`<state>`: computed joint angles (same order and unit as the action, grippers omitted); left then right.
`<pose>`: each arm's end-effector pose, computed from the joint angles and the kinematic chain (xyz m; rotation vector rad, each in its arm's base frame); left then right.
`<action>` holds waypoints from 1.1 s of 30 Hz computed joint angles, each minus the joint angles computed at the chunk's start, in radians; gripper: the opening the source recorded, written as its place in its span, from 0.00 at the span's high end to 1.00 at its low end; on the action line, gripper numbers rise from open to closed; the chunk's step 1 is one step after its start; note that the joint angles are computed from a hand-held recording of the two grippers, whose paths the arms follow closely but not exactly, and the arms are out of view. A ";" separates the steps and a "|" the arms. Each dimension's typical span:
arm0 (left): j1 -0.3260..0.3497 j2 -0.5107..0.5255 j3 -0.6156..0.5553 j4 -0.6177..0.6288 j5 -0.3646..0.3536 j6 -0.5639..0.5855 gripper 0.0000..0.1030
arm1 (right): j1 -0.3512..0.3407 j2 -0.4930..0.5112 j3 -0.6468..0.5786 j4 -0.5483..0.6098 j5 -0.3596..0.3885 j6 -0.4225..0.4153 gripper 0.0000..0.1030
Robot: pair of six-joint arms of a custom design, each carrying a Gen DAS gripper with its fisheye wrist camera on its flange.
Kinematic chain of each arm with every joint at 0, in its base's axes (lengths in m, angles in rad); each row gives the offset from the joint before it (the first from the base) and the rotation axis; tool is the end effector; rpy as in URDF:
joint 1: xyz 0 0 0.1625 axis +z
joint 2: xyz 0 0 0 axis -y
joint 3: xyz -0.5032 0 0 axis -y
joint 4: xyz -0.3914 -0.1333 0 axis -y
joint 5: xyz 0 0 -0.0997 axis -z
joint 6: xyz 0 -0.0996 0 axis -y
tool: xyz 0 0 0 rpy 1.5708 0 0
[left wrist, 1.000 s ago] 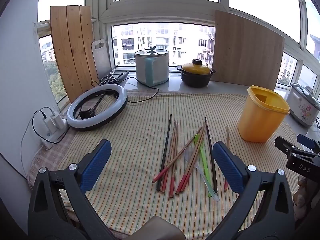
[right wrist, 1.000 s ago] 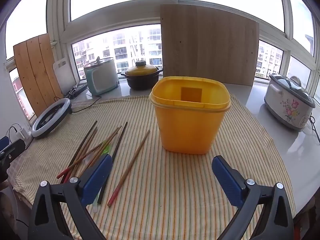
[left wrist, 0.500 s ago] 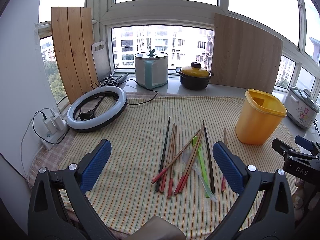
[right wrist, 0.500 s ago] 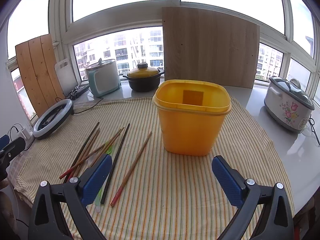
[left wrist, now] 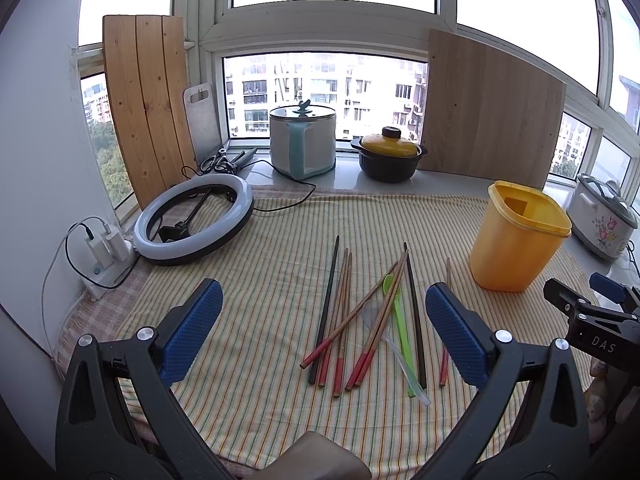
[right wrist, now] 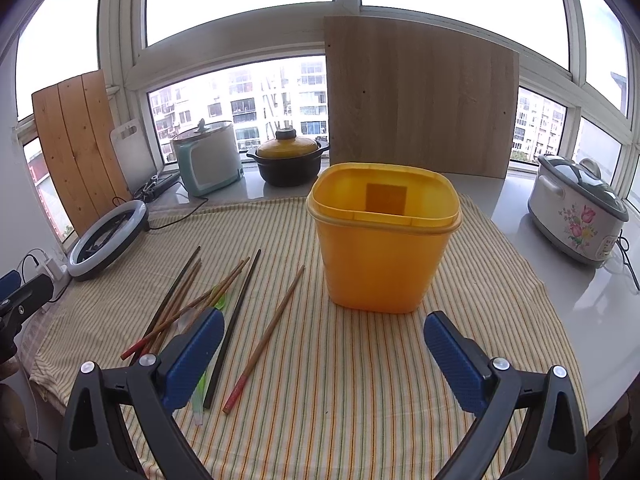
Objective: Organize utensils
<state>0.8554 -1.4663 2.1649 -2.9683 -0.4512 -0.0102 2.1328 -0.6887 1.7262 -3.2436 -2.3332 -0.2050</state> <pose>-0.1311 -0.4908 0.4421 0.2685 2.0845 -1.1538 0.4332 -0.5668 0.1464 0.5908 -2.2902 0.9256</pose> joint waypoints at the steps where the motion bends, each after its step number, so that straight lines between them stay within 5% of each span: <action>1: -0.001 0.001 0.000 0.001 0.000 -0.002 0.00 | 0.000 0.000 0.000 -0.001 -0.001 0.001 0.02; 33: -0.001 0.013 -0.014 0.002 -0.008 -0.010 0.00 | 0.003 -0.001 0.001 -0.007 -0.008 0.000 0.02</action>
<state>0.8543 -1.4529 2.1506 -2.9661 -0.4592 -0.0197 2.1361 -0.6897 1.7269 -3.2505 -2.3414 -0.2045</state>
